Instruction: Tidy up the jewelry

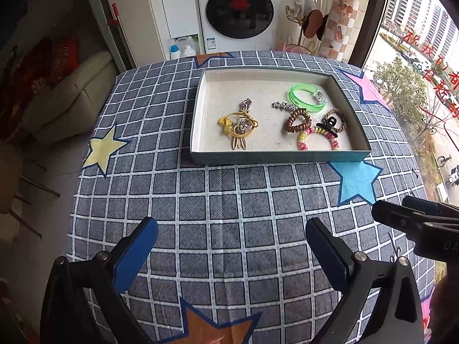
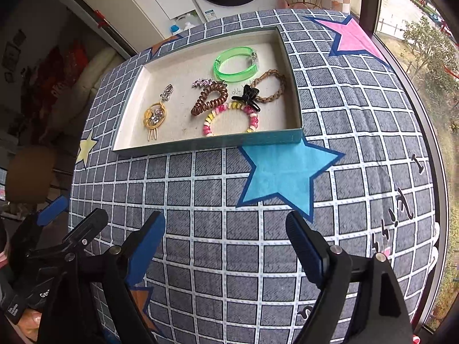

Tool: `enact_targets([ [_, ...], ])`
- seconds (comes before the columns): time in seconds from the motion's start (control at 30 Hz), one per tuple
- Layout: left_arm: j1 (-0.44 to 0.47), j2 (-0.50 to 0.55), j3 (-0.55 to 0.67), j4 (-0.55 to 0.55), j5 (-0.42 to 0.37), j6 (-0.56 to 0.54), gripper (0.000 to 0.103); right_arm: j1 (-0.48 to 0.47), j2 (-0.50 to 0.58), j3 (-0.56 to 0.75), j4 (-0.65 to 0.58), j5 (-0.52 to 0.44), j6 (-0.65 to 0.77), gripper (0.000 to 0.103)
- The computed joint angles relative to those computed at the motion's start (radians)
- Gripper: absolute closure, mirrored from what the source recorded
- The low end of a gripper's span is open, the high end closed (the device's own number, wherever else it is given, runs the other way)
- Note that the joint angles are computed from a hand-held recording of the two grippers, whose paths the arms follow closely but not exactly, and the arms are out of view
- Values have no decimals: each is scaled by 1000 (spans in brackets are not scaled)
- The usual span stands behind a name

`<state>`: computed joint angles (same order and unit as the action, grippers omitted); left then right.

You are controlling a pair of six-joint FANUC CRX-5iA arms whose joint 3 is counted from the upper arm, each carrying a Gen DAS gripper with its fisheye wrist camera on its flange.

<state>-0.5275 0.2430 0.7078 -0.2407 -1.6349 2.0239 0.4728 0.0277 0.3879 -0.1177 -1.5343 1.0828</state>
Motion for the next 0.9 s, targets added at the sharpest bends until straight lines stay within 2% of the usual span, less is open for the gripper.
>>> enact_targets([
  [0.03, -8, -12, -3, -9, -5, 5, 0, 13, -19, -15, 18, 4, -16, 11],
  [0.07, -14, -24, -6, -16, -10, 9, 0, 25, -37, -28, 32, 7, -31, 0],
  [0.27, -44, -87, -10, -43, -49, 45, 0, 122, -130, -90, 154, 23, -115, 0],
  [0.5, -105, -148, -7, -131, -93, 63, 0, 242, -180, -94, 282, -21, -155, 0],
  [0.7, -109, -200, -39, -130, -109, 103, 0, 355, -232, -143, 411, -34, -241, 0],
  [0.9, -149, -216, 1, -208, -125, 92, 0, 447, -274, -157, 522, -26, -292, 0],
])
